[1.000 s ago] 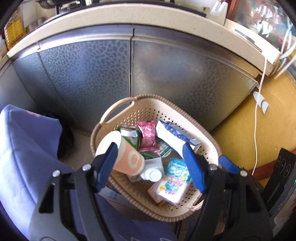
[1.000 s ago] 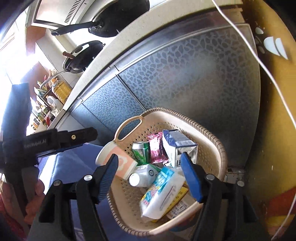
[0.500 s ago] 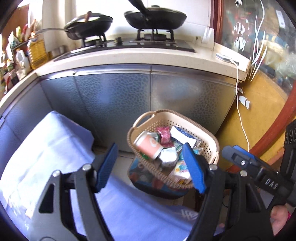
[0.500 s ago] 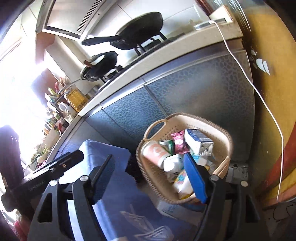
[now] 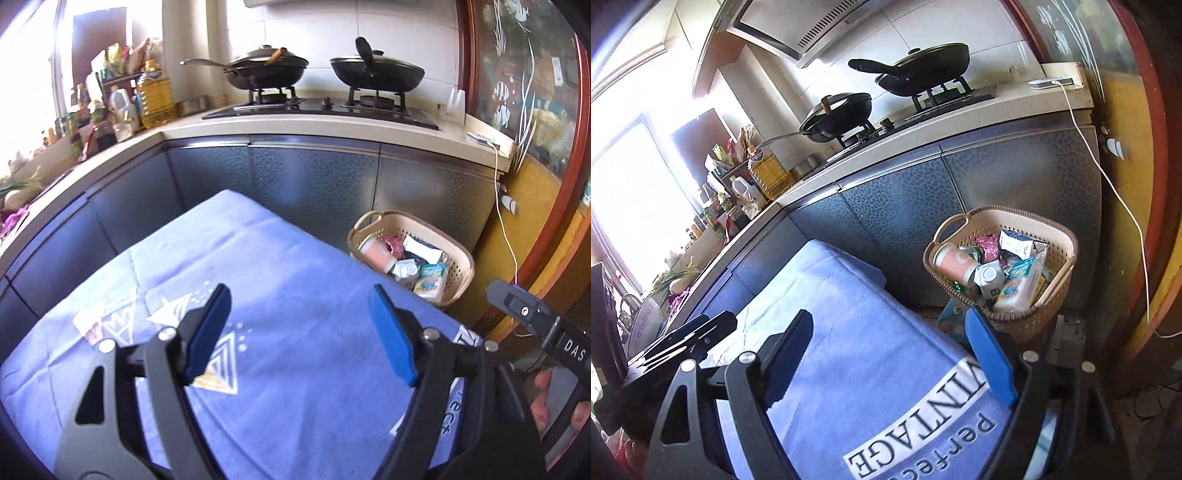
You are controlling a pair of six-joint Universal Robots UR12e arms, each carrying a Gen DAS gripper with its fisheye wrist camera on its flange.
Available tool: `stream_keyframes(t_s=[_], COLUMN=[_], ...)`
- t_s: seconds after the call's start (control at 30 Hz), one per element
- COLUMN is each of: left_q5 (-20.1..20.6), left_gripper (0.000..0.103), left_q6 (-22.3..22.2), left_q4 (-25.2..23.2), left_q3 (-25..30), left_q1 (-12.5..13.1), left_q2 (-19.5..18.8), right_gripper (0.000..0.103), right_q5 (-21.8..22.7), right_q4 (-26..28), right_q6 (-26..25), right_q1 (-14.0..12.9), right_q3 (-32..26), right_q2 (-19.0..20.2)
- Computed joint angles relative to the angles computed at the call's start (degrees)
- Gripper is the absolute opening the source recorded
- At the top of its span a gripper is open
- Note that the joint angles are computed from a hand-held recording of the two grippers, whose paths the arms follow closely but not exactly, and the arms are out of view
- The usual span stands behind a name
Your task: Collect trash
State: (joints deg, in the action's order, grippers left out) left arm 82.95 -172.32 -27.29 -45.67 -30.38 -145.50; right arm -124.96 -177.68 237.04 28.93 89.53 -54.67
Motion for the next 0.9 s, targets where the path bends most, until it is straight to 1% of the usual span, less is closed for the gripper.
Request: stream_keyframes(t_s=[0.07,0.17,0.23,0.3,0.4,0.47,0.53,0.6,0.8,0.83,0.9], left_q5=[-0.3,-0.3,-0.5,-1.1,-1.0,-1.0,-1.2,-1.0,-1.4,-1.5,-1.9], left_gripper=[0.074,0.077,0.077,0.077,0.077,0.077,0.077,0.081,0.082,0.083,0.088], left_q6=[-0.4,-0.5,-0.7,-1.1,-1.2,-1.3,-1.2,-0.7,0.6,0.9,1.4], left_q4=[2.4,5.1,6.8,7.8,9.1,9.5,9.6,9.9,10.3,10.4,10.4], left_q3=[-4.4,-9.4,-12.4,-14.7,-17.4,-18.5,-19.0,-19.4,-19.6,-19.5,-19.4], left_q1=[0.9,1.9,2.4,3.0,3.5,3.6,3.6,3.5,3.0,2.8,2.6], left_q2=[2.2,4.8,6.2,7.4,8.7,9.2,9.5,9.7,9.9,10.0,10.0], right_gripper=[0.084,0.085,0.085,0.087,0.089,0.090,0.090,0.091,0.091,0.091,0.091], right_q5=[-1.2,-3.7,-5.1,-6.5,-8.3,-9.8,-10.5,-10.6,-12.1,-12.3,-12.5], right_q4=[2.0,5.3,7.3,9.9,11.7,13.4,13.7,14.4,16.8,17.1,17.6], right_q6=[1.0,2.1,3.0,4.9,7.2,8.1,7.5,7.4,10.9,11.5,13.0], right_q1=[1.0,2.6,3.3,4.0,4.9,5.4,5.8,6.0,6.7,6.8,6.8], right_q3=[-0.9,-2.4,-3.3,-4.2,-5.2,-5.9,-6.5,-6.8,-5.8,-5.4,-4.5], right_q2=[0.3,0.5,0.8,0.8,1.2,1.4,1.7,1.8,1.1,0.9,0.3])
